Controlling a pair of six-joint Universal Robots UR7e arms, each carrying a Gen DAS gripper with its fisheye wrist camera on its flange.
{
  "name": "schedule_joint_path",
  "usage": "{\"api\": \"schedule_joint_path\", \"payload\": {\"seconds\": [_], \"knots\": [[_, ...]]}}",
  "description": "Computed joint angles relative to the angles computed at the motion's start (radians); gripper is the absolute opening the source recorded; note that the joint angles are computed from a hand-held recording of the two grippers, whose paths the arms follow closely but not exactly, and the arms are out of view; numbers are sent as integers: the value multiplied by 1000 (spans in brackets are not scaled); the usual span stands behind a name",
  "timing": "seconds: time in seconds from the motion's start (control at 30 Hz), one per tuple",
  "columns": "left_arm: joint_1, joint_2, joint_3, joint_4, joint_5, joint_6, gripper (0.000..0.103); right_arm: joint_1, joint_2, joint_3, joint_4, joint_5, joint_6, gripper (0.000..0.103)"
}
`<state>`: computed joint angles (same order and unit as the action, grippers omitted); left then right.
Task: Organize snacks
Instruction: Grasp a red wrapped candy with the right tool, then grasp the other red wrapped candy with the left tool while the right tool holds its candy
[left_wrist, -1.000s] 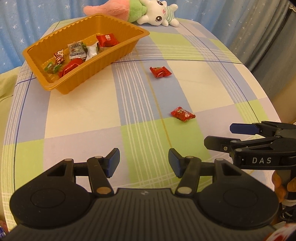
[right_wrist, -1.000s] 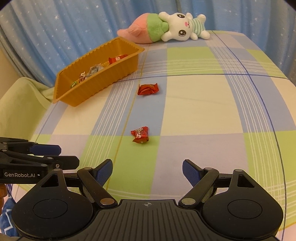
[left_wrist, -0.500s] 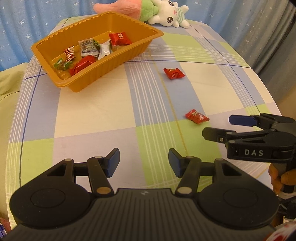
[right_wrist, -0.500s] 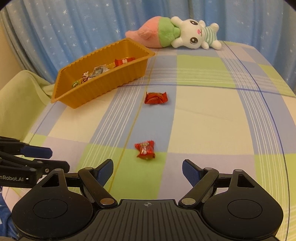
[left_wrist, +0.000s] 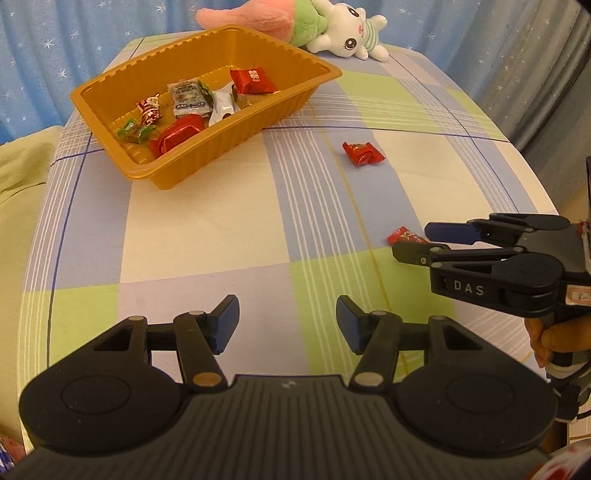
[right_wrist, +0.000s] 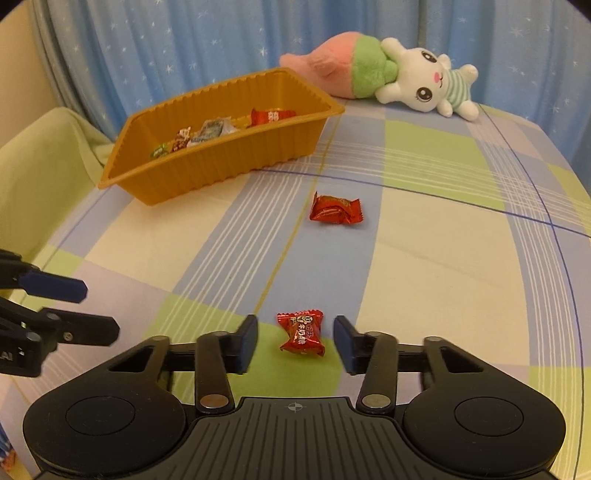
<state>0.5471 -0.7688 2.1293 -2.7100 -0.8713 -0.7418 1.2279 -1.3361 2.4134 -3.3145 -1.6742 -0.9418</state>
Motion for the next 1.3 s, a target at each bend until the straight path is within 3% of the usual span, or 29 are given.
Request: {"api": "schedule_joint_path", "payload": {"seconds": [0.23, 0.4, 0.67, 0.93, 1.3], "knots": [[8, 8, 3, -25, 5, 32, 55, 2, 28, -11, -16, -25, -31, 26], [13, 30, -8, -68, 4, 98, 55, -5, 26, -11, -28, -18, -28, 20], [44, 95, -71, -155, -8, 277, 55, -27, -18, -29, -19, 3, 58, 20], [94, 202, -205, -246, -24, 542, 55, -59, -75, -51, 0, 10, 162, 20], [161, 351, -431, -229, -19, 771, 53, -125, -122, -76, 10, 9, 266, 20]]}}
